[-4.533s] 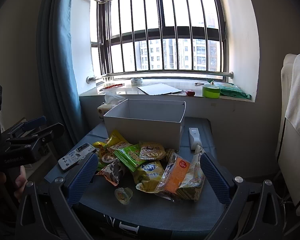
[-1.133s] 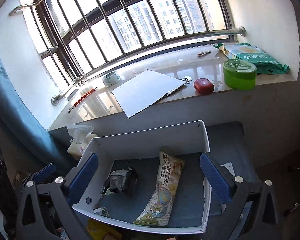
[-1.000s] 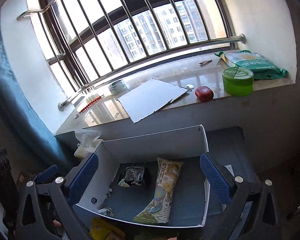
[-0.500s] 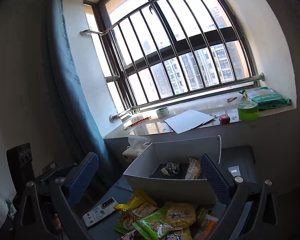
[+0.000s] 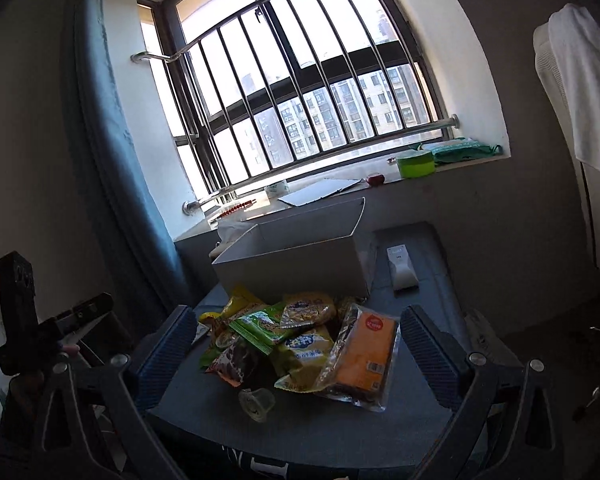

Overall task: Organize snacks
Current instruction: 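Grasp the orange bread pack with the right gripper, then carry the orange pack over the box with right gripper while left gripper grasps yellow bag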

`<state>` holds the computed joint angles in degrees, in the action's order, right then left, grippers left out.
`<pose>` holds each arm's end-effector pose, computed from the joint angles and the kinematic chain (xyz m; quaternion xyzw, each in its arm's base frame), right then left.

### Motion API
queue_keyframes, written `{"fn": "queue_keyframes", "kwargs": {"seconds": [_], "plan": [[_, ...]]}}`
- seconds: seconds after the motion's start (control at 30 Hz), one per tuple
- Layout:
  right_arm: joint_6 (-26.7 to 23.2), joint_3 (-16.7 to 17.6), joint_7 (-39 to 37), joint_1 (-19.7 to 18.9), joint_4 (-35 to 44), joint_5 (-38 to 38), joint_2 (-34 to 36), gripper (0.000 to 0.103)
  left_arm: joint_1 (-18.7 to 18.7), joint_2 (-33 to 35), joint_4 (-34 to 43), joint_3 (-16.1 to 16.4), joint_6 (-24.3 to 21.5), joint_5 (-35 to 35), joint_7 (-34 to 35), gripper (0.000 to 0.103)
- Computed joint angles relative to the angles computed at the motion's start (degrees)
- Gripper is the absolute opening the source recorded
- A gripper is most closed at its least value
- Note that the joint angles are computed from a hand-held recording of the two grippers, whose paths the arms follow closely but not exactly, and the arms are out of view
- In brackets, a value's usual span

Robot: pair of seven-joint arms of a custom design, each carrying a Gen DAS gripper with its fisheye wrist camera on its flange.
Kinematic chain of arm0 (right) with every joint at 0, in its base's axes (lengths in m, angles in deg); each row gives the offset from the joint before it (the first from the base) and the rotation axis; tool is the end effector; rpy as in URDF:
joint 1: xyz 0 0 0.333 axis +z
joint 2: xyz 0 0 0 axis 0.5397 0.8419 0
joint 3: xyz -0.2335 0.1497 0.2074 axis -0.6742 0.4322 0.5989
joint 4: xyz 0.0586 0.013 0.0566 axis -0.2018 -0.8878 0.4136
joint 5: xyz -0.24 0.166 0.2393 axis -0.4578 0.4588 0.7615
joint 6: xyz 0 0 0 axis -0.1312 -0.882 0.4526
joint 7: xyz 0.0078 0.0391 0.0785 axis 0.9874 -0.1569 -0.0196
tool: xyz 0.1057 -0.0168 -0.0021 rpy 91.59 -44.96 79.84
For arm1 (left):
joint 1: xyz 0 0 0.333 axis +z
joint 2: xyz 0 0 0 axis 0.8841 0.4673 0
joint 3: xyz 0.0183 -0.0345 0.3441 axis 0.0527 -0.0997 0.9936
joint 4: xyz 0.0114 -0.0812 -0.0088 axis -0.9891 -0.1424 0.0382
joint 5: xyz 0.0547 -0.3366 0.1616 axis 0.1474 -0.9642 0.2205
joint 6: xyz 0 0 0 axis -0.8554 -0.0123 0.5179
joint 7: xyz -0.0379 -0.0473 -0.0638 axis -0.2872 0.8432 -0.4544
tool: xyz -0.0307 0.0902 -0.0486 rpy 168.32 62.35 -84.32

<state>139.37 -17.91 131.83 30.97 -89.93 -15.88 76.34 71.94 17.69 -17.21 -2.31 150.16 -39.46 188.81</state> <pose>0.6675 0.1308 0.5010 -0.5641 0.6025 -0.2577 0.5023 0.7104 -0.0403 0.5314 -0.5182 0.6510 -0.5064 0.2263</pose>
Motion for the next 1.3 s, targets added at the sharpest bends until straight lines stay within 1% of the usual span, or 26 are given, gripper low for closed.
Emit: {"fn": "queue_keyframes", "kwargs": {"seconds": [0.1,0.2,0.23,0.3,0.33,0.4,0.43,0.57,0.63,0.7,0.73,0.77,0.8,0.83,0.87,0.9,0.93,0.97,1.03,1.1,1.17,1.3], "plan": [[-2.96,0.29,-0.05,-0.15,1.50,0.65,1.28,0.103,-0.51,0.05,-0.20,0.19,0.66,0.79,-0.31,0.103],[-5.67,3.57,-0.95,-2.61,2.78,1.34,2.93,0.103,-0.48,0.28,-0.41,0.23,-0.10,2.06,-1.18,0.103],[-6.86,4.06,-1.78,-2.83,3.60,1.69,3.60,0.103,-0.58,0.37,-0.51,0.44,-0.20,2.74,-1.87,0.103],[-10.32,0.42,-2.50,0.71,5.61,3.90,4.61,0.103,-0.54,0.48,-0.79,0.53,-0.33,3.82,-2.90,0.103],[-12.64,0.06,-2.95,1.21,7.20,4.78,5.63,0.103,-0.51,0.54,-0.93,0.53,-0.26,4.26,-3.39,0.103],[-17.08,2.07,-4.77,-0.10,11.01,6.71,8.37,0.103,-0.23,0.73,-0.99,0.35,-0.70,5.18,-4.06,0.103],[-19.53,1.74,-5.12,0.26,13.32,7.63,9.81,0.103,-0.20,0.80,-1.03,0.31,-0.68,5.64,-4.36,0.103],[-29.89,-2.86,-5.49,4.09,25.14,9.73,16.49,0.103,-0.17,1.32,-0.92,0.55,-0.75,8.08,-6.84,0.103],[-35.13,-3.19,-7.46,4.56,31.77,11.02,20.20,0.103,0.10,1.49,-1.01,0.49,-0.62,9.26,-7.91,0.103],[-41.36,-5.80,-6.73,6.38,38.63,11.75,23.72,0.103,0.45,1.69,-1.13,0.31,-0.31,10.13,-8.78,0.103],[-44.34,-6.60,-6.77,6.91,41.72,12.35,25.33,0.103,0.54,1.79,-1.17,0.37,-0.26,10.76,-9.55,0.103],[-47.17,-6.65,-7.51,6.99,44.46,13.32,26.82,0.103,0.66,1.93,-1.18,0.44,-0.30,11.43,-10.35,0.103],[-47.33,-7.53,-7.91,7.66,45.21,13.60,27.33,0.103,0.77,2.08,-1.20,0.49,-0.23,12.06,-11.18,0.103],[-46.70,-8.73,-9.03,8.59,44.79,13.10,27.13,0.096,1.10,2.23,-1.22,0.26,-0.17,12.37,-11.62,0.103],[-47.19,-9.90,-9.98,9.48,44.85,12.72,27.10,0.087,1.34,2.41,-1.16,0.14,-0.26,12.81,-12.19,0.103],[-47.50,-12.88,-7.96,11.34,44.30,11.05,26.64,0.071,1.43,2.63,-1.06,0.19,-0.43,13.47,-12.99,0.103],[-46.56,-13.85,-7.75,11.91,42.91,11.17,25.94,0.062,1.42,2.85,-0.96,0.31,-0.57,14.25,-13.91,0.103],[-45.60,-13.59,-8.01,11.66,41.35,11.67,25.13,0.061,1.54,3.02,-0.92,0.24,-0.54,14.82,-14.57,0.103],[-43.88,-11.45,-10.20,10.02,38.43,13.85,23.53,0.060,2.03,3.38,-0.79,-0.24,-0.52,15.58,-15.19,0.103],[-41.67,-10.13,-11.25,8.86,34.42,16.28,21.27,0.059,1.66,3.85,-0.49,0.28,-0.35,17.54,-16.94,0.103],[-37.32,-8.37,-12.70,7.47,28.55,19.09,17.94,0.059,1.46,4.64,0.13,0.52,0.00,19.62,-18.59,0.103],[-28.12,-5.17,-16.72,5.78,18.02,22.92,11.31,0.060,-1.30,8.01,4.67,4.12,-2.07,28.37,-27.50,0.103]]}}
